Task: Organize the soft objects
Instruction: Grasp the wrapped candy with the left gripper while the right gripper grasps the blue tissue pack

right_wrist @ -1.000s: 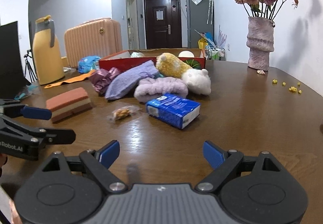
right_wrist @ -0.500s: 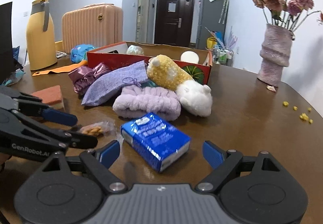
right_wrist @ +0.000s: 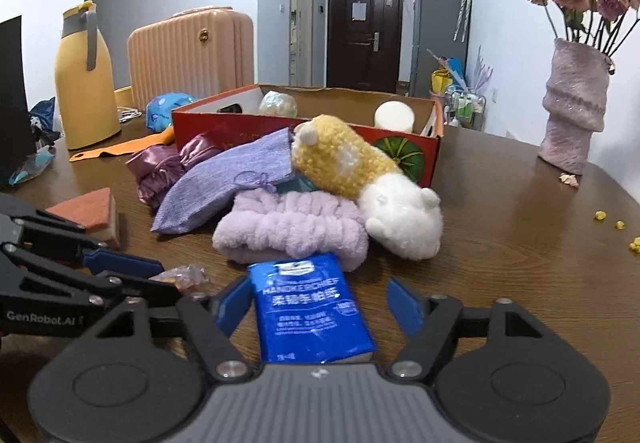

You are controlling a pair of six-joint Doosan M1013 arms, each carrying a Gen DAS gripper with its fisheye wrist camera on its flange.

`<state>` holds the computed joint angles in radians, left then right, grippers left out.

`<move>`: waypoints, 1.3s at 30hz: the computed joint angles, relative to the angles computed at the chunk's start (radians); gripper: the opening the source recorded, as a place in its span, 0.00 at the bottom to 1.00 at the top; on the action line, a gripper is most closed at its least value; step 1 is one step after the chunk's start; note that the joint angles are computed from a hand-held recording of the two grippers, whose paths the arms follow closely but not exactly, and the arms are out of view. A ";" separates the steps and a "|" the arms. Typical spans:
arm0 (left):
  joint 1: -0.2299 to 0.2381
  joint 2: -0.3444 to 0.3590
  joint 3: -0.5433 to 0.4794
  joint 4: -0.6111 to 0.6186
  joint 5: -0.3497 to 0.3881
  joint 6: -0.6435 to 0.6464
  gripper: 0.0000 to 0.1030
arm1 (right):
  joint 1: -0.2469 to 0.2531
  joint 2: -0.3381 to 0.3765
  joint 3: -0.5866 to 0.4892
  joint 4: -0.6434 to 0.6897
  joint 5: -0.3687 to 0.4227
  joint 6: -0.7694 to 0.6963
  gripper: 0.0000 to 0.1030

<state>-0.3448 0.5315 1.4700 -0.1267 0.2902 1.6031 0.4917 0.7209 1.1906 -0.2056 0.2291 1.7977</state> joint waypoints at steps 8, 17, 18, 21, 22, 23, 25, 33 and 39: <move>-0.002 -0.024 0.029 0.006 -0.007 -0.011 0.15 | 0.016 -0.014 0.020 -0.078 0.016 0.088 0.50; -0.014 -0.096 0.117 0.157 -0.080 -0.169 0.15 | 0.044 -0.078 0.124 -0.264 -0.023 0.321 0.49; -0.016 -0.105 0.129 0.187 -0.091 -0.200 0.15 | 0.048 -0.086 0.135 -0.296 -0.028 0.354 0.49; -0.019 -0.134 0.166 0.251 -0.122 -0.272 0.15 | 0.062 -0.112 0.172 -0.433 -0.042 0.490 0.49; -0.021 -0.143 0.178 0.290 -0.131 -0.314 0.15 | 0.066 -0.120 0.183 -0.490 -0.045 0.548 0.49; -0.022 -0.152 0.189 0.342 -0.137 -0.371 0.15 | 0.070 -0.128 0.194 -0.540 -0.048 0.599 0.49; -0.023 -0.170 0.212 0.420 -0.142 -0.462 0.15 | 0.078 -0.143 0.215 -0.646 -0.052 0.707 0.49; -0.030 -0.236 0.298 0.952 -0.175 -1.018 0.15 | 0.108 -0.193 0.294 -1.072 -0.049 1.150 0.49; -0.035 -0.272 0.344 1.305 -0.170 -1.382 0.15 | 0.123 -0.214 0.322 -1.241 -0.042 1.312 0.49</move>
